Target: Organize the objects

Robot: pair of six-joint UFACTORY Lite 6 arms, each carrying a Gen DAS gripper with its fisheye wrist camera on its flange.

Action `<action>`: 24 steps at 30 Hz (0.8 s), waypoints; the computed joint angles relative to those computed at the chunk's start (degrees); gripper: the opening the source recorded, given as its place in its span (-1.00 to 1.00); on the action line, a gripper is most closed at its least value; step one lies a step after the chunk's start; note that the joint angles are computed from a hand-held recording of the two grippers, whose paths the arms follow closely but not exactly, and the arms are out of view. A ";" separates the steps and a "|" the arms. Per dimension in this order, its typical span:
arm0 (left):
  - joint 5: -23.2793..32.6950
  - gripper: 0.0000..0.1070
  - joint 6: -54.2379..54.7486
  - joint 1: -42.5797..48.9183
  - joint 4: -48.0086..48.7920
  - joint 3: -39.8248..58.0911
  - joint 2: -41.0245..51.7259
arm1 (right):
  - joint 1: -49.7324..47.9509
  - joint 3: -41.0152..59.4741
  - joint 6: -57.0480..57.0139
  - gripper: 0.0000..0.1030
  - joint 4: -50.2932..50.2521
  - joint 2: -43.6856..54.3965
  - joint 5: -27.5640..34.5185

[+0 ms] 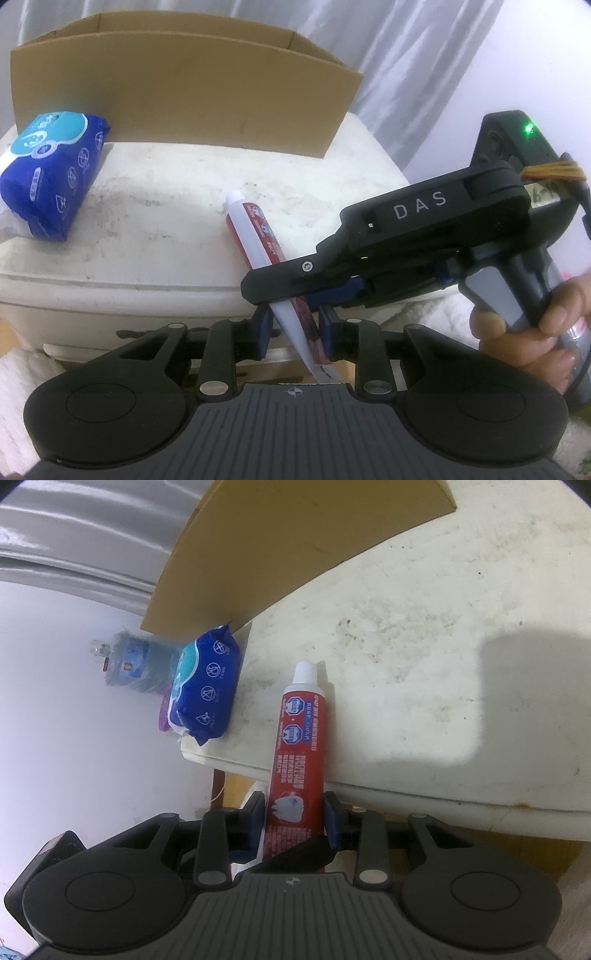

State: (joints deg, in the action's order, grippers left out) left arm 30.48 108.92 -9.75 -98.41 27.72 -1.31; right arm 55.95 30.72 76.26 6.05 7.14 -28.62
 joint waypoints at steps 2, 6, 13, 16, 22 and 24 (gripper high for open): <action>-0.01 -0.52 0.29 0.16 0.00 -0.26 -0.56 | -0.05 -0.02 -0.22 -0.28 0.14 -0.14 -0.05; -0.32 -0.52 0.72 0.11 0.01 -0.57 -1.79 | 0.02 0.04 -2.11 -0.28 1.39 -1.02 0.56; -1.26 -0.52 1.85 -0.40 -0.55 -0.62 -3.08 | -0.35 0.07 -4.32 -0.27 2.22 -2.35 1.45; -1.44 -0.52 2.21 -0.59 -0.92 -0.53 -3.24 | -0.47 0.28 -4.92 -0.27 2.48 -2.72 1.91; -1.33 -0.52 2.32 -0.26 -0.82 -0.55 -3.48 | -0.62 0.98 -6.00 -0.27 2.90 -2.85 2.73; -1.26 -0.52 2.38 -0.17 -0.79 -0.56 -3.46 | -0.61 1.06 -6.21 -0.26 2.98 -2.88 2.88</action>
